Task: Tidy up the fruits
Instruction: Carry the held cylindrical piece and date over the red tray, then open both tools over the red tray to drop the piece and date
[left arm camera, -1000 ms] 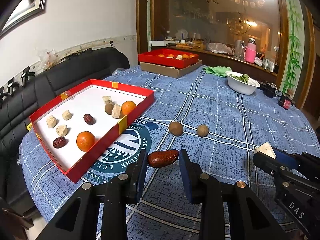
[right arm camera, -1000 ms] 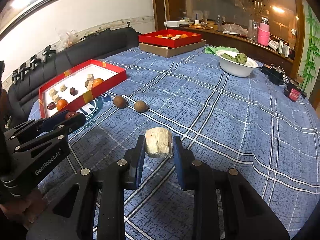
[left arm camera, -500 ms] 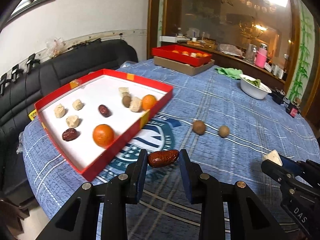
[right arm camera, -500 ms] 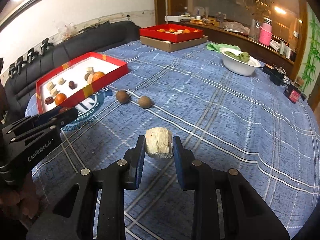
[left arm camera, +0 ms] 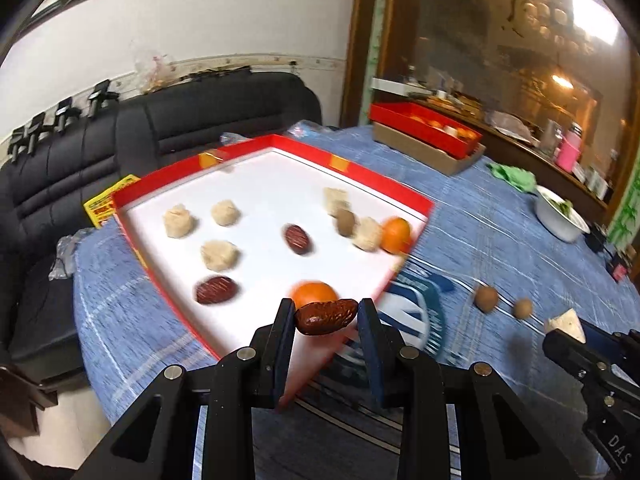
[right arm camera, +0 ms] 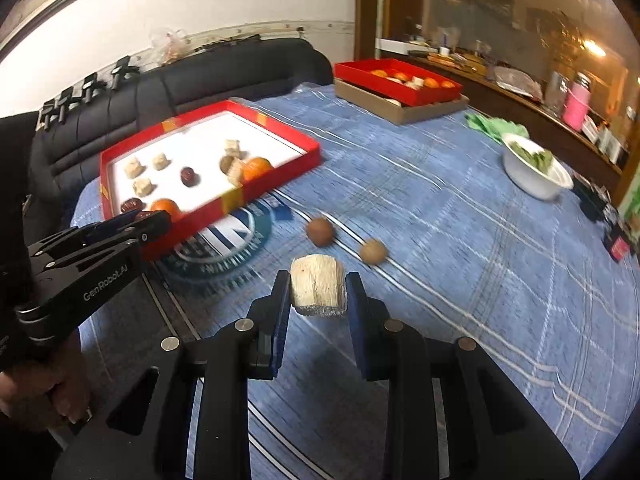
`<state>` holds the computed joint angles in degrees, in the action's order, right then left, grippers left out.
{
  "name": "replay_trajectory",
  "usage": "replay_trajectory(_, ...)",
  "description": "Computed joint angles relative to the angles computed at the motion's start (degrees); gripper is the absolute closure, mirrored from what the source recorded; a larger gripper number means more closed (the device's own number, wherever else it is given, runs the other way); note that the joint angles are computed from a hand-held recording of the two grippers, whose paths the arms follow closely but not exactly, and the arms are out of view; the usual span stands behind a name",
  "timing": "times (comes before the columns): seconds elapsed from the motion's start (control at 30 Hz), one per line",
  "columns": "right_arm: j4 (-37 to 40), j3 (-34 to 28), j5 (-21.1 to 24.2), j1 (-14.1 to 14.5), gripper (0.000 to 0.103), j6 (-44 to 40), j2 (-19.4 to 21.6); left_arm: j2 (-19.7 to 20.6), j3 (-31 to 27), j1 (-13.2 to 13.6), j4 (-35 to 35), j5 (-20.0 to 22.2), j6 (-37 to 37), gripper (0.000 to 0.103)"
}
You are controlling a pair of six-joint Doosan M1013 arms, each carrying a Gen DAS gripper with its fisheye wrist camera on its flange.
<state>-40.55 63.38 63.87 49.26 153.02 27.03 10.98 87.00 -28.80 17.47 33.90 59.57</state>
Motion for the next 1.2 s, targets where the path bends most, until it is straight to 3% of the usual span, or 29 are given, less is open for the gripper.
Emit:
replay_trajectory(0.27,2.72,-9.23,-1.69,-1.87,0.077,-8.08,4.70,2.95,-5.35,2.09,5.35,3.47,-3.49,0.072)
replay_trajectory(0.47,5.85,-16.65,-2.55,-3.59,0.077,-12.82,8.52,5.80,-10.16,3.41,6.12,7.05,-2.19,0.072)
replay_trajectory(0.9,14.61,-30.44,0.52,-6.63,0.077,-20.41,17.38,10.67,-16.53,5.06,5.12,12.97,-0.37,0.072)
replay_trajectory(1.2,17.47,-37.78,3.03,-7.78,0.077,-22.30,22.06,12.75,-19.53,5.76,3.76,14.44,0.47,0.072)
